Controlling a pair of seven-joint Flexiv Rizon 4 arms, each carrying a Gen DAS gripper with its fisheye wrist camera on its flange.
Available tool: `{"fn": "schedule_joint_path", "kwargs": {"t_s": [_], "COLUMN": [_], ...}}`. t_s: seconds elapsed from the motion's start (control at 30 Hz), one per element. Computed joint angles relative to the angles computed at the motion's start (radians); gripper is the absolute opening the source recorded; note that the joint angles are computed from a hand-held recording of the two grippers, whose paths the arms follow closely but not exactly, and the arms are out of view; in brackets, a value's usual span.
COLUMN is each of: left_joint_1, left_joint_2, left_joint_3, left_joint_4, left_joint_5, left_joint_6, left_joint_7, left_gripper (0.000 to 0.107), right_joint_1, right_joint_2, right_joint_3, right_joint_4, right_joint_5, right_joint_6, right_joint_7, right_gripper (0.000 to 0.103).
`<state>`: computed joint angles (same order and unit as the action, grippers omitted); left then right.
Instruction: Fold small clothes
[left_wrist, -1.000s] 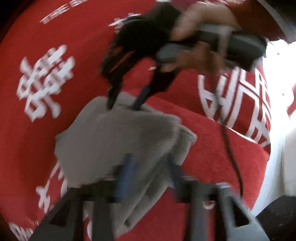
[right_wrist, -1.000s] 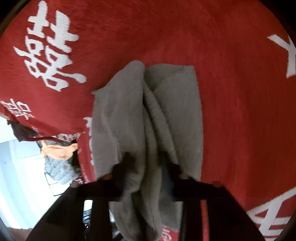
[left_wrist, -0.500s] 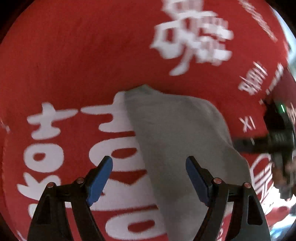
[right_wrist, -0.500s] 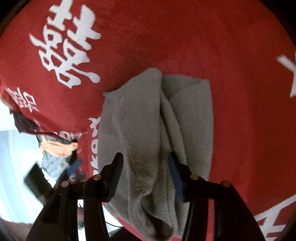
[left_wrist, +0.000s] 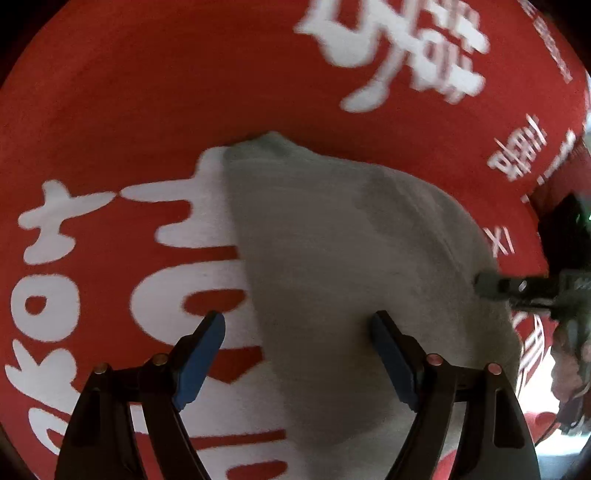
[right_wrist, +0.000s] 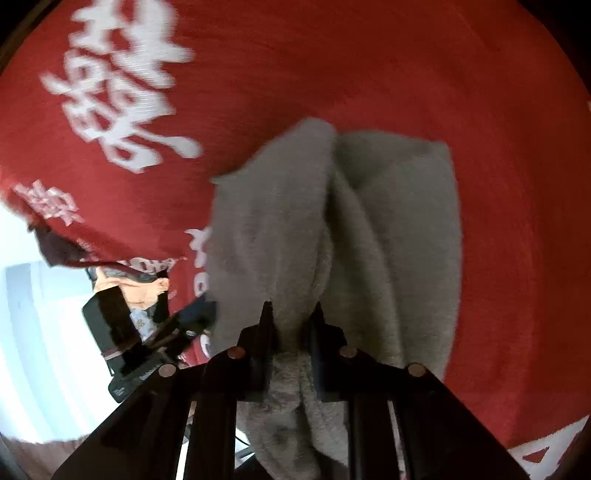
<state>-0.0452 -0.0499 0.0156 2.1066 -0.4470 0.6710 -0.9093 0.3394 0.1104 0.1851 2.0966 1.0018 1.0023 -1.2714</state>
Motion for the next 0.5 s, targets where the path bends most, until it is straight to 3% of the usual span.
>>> {"fn": "schedule_joint_path", "kwargs": {"t_s": [0.1, 0.27, 0.37, 0.4, 0.5], "left_joint_1": [-0.021, -0.057, -0.063, -0.061, -0.039], "left_joint_2": [0.031, 0.044, 0.055, 0.055, 0.073], "left_joint_3": [-0.012, -0.024, -0.02, -0.018, 0.005], "left_joint_4": [0.022, 0.046, 0.046, 0.04, 0.028], "left_joint_5": [-0.013, -0.001, 0.021, 0.023, 0.042], "left_joint_6": [-0.003, 0.037, 0.042, 0.038, 0.001], "left_joint_7": [0.05, 0.047, 0.026, 0.013, 0.014], "left_gripper": [0.082, 0.082, 0.082, 0.082, 0.082], "right_joint_1": [0.006, -0.009, 0.009, 0.007, 0.01], "right_joint_2": [0.058, 0.083, 0.089, 0.099, 0.166], "right_joint_3": [0.008, 0.025, 0.006, 0.025, 0.053], "right_joint_4": [0.007, 0.097, 0.127, 0.141, 0.187], "right_joint_5": [-0.021, -0.277, -0.225, -0.261, -0.337], "right_joint_6": [-0.001, -0.074, -0.043, -0.015, -0.006], "right_joint_7": [-0.006, 0.21, 0.193, 0.247, 0.367], "right_gripper": [0.014, 0.014, 0.017, 0.022, 0.054]}}
